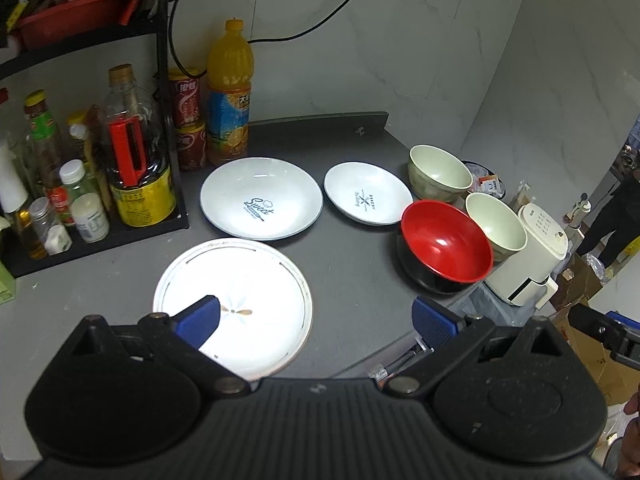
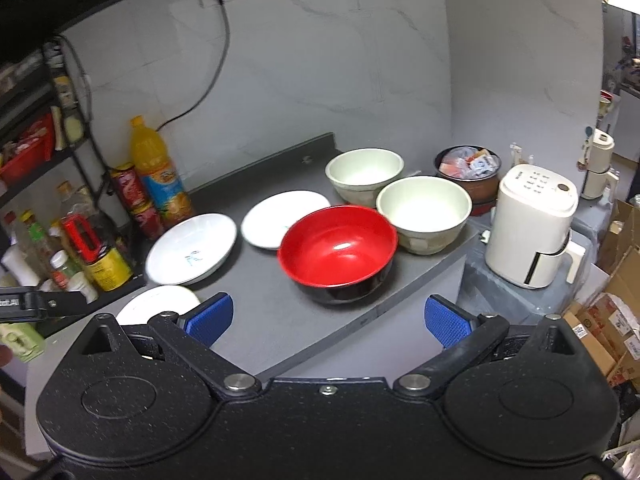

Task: Organize plates and bowls
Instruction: 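Move the right gripper toward the large cream bowl beside the red bowl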

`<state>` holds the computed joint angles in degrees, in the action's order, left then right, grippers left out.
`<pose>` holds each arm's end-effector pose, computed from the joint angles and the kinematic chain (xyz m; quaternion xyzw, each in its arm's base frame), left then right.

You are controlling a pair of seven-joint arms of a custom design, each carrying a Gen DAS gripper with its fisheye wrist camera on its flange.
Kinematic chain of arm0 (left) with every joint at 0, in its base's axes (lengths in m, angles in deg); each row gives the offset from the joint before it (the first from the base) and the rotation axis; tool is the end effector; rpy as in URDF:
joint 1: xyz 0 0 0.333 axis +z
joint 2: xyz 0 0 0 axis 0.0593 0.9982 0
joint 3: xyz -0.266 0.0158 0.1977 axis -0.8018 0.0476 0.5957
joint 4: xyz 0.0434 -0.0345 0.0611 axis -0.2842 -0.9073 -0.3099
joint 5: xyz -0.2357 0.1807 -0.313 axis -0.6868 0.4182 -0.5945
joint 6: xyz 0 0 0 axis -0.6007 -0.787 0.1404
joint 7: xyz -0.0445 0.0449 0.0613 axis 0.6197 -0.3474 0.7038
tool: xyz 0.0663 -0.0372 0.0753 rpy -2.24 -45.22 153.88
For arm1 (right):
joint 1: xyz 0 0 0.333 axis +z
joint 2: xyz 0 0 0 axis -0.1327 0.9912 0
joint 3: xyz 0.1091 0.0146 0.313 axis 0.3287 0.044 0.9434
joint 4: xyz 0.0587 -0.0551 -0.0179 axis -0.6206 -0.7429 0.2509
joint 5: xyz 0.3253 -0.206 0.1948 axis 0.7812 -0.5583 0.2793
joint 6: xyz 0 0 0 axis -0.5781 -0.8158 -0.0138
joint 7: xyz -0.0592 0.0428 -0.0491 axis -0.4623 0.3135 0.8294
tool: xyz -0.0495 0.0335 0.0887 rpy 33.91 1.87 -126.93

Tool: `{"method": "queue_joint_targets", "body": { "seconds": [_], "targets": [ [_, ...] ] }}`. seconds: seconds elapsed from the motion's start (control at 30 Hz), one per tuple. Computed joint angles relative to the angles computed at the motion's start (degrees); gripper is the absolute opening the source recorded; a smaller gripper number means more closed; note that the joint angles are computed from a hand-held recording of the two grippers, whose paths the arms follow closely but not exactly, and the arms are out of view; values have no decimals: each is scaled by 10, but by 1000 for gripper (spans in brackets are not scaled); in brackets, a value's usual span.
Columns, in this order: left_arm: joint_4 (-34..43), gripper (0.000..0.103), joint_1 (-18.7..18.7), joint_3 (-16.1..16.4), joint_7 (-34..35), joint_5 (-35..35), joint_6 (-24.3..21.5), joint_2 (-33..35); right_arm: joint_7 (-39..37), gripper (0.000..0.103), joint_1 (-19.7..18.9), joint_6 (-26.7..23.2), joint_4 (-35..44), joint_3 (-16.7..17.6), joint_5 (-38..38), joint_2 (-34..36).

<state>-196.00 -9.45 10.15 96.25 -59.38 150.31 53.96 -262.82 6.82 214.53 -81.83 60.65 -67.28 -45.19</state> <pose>0.5773 -0.2523 0.5006 -0.5091 0.7801 -0.3471 0.1090 0.4219 0.2136 0.4903 -0.4265 0.8030 -0.3107 0.2770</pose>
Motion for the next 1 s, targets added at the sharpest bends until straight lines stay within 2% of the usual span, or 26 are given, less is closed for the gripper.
{"method": "queue_joint_targets", "body": {
  "seconds": [0.3,0.57,0.83,1.0],
  "targets": [
    [102,102,2,2,20,4,-45,85,18,103,-18,-10,32,-11,-14,45],
    [175,102,2,-12,82,-17,-69,143,62,103,-26,-27,58,-21,-29,75],
    [246,102,-29,-3,46,30,-97,198,48,103,-38,-14,58,-47,-21,83],
    [290,102,-58,6,-3,69,-97,234,15,103,-60,36,46,-70,-26,86]
  ]
}}
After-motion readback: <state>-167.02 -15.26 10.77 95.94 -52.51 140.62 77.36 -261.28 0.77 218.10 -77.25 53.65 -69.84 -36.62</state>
